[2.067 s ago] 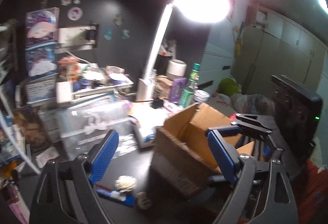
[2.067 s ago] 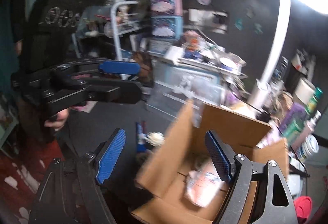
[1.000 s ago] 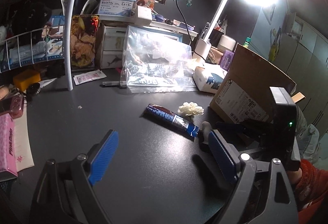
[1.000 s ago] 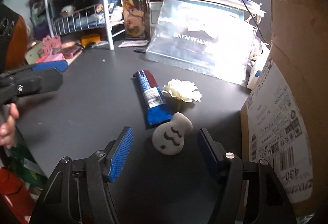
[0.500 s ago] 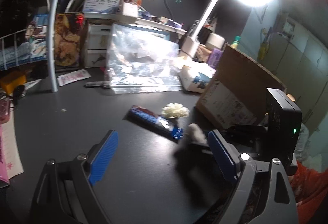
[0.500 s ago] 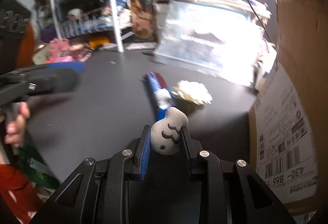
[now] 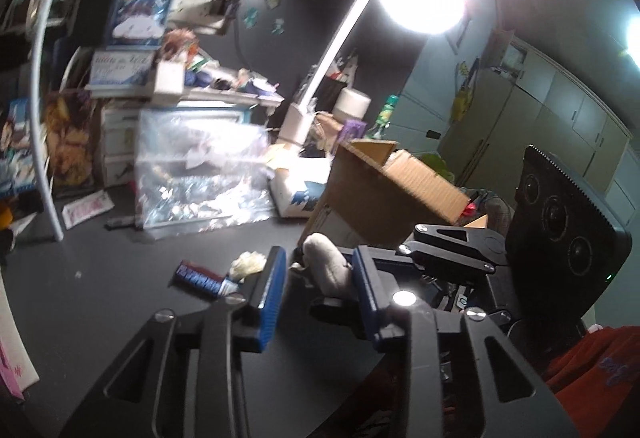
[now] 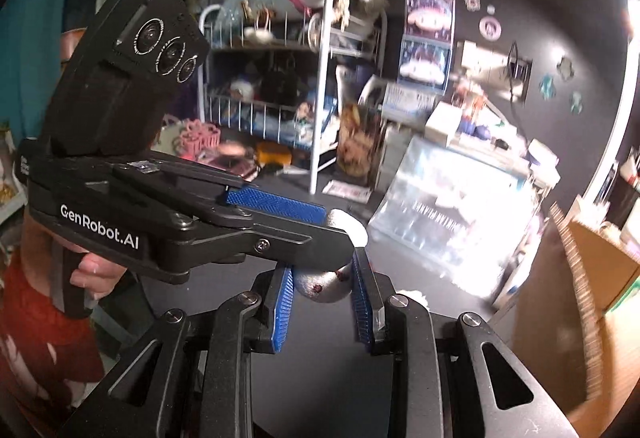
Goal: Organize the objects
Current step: 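Hold the figurine up with the right tool while the left tool grasps it, then lower the figurine into the cardboard box and open the left tool, then grasp the blue-and-red tube on the desk with the right tool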
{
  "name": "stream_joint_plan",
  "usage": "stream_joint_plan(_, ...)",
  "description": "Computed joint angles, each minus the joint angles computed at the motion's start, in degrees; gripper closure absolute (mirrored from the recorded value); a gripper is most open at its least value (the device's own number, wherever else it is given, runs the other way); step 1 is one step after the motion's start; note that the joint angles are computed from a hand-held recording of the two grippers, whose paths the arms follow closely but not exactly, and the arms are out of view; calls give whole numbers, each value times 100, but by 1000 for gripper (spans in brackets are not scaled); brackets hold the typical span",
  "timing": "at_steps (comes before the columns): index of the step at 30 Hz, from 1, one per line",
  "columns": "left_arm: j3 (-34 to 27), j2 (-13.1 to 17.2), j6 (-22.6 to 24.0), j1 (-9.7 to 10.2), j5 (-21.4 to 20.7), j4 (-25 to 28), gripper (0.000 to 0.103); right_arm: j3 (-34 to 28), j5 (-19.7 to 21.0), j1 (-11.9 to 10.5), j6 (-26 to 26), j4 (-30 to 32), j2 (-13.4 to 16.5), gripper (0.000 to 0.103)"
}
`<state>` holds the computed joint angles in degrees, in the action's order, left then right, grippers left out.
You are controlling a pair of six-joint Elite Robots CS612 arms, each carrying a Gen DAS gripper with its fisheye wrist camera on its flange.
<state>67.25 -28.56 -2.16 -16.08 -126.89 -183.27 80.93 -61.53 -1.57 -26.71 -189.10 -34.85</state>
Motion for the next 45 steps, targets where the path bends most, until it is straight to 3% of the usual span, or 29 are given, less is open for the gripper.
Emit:
stream_joint_plan(8,-494,-17,501,-263,-22,607,75,87,-225,-207,0,-232,-199,80)
stream_joint_plan(12,-1062,139,782,-430,-118,1345,75,82,-363,-382,15,-47,-301,80)
stream_joint_plan(20,-2273,585,1216,-658,-229,3125,75,-135,-549,-685,-77,1177,-427,80)
stream_joint_plan(26,-2540,684,1329,-745,31,3540,74,-363,-607,-766,-311,2048,-428,79)
stream_joint_plan(28,-2477,651,1328,-750,153,3483,50,-400,-716,-769,-344,2181,-426,75)
stream_joint_plan(30,-2347,593,1294,-738,183,3273,35,-418,-847,-764,-277,2151,-412,50)
stream_joint_plan(38,-1760,312,1044,-626,366,2433,27,-309,-791,-771,-261,2077,-479,48)
stream_joint_plan(45,-805,-47,435,-443,1051,954,25,52,-155,-678,-130,1194,-580,48)
